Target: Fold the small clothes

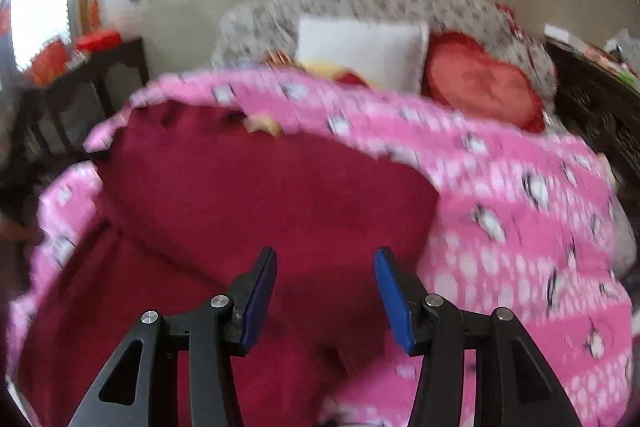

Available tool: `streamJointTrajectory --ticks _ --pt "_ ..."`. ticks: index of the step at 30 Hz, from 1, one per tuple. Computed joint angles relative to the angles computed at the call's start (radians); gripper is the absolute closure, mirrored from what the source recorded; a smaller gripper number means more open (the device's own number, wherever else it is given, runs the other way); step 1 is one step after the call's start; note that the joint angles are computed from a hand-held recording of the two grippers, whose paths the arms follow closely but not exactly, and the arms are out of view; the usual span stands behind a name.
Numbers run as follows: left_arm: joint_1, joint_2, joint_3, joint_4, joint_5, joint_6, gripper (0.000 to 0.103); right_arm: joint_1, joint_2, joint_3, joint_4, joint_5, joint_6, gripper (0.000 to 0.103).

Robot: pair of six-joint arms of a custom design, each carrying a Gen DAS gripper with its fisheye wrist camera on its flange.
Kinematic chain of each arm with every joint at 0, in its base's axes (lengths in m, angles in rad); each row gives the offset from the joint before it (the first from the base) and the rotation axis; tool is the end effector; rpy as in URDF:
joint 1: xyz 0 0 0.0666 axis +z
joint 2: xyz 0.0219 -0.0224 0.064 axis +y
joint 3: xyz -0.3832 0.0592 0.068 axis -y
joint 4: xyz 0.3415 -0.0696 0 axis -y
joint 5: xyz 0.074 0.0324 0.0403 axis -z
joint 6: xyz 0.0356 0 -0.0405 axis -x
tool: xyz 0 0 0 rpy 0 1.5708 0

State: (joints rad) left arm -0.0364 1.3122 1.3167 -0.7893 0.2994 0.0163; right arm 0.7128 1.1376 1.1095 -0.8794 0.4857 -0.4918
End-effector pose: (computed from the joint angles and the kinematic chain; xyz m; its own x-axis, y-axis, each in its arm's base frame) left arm 0.4068 -0.0257 0.4435 -0.7101 0.0103 -0.7040 0.2318 0.9476 -0.2199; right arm 0.2600 0.2022 0.4141 -0.6959 -0.0495 -0.7164 -0.0366 0.9988 -0.0335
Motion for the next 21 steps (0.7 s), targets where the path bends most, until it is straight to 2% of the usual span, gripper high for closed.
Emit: streamJointTrajectory --ticks 3,5,6,7,9,11,13,15,17,19,21 --pt "0.035 -0.033 -0.024 -0.069 0.052 -0.021 0.079 -0.009 0.025 -0.009 -0.002 -0.010 0.013 0.054" --pt "0.063 -0.067 -0.047 -0.119 0.072 -0.056 0.079 0.018 0.006 0.025 -0.063 -0.010 -0.019 0.054" --pt "0.078 -0.088 -0.062 -0.132 0.083 -0.074 0.077 0.034 -0.033 0.024 -0.062 -0.040 -0.028 0.054" --pt "0.104 -0.119 -0.085 -0.154 0.102 -0.101 0.074 0.051 -0.066 0.015 -0.053 -0.061 -0.039 0.054" --pt "0.147 -0.164 -0.119 -0.188 0.146 -0.137 0.051 0.097 -0.138 -0.010 -0.066 -0.094 -0.089 0.051" --pt "0.221 -0.223 -0.169 -0.234 0.224 -0.180 0.041 0.160 -0.192 -0.039 -0.099 -0.103 -0.149 0.049" --pt "0.261 -0.250 -0.188 -0.296 0.243 -0.242 0.041 0.241 -0.244 -0.078 -0.152 -0.102 -0.233 0.048" --pt "0.292 -0.281 -0.210 -0.358 0.229 -0.317 0.041 0.314 -0.286 -0.120 -0.187 -0.102 -0.321 0.047" --pt "0.328 -0.314 -0.240 -0.404 0.234 -0.378 0.041 0.377 -0.341 -0.190 -0.159 -0.135 -0.420 0.046" --pt "0.350 -0.332 -0.268 -0.447 0.237 -0.419 0.041 0.394 -0.365 -0.242 -0.098 -0.162 -0.446 0.046" --pt "0.350 -0.343 -0.295 -0.463 0.233 -0.430 0.041 0.373 -0.354 -0.267 -0.052 -0.126 -0.448 0.046"
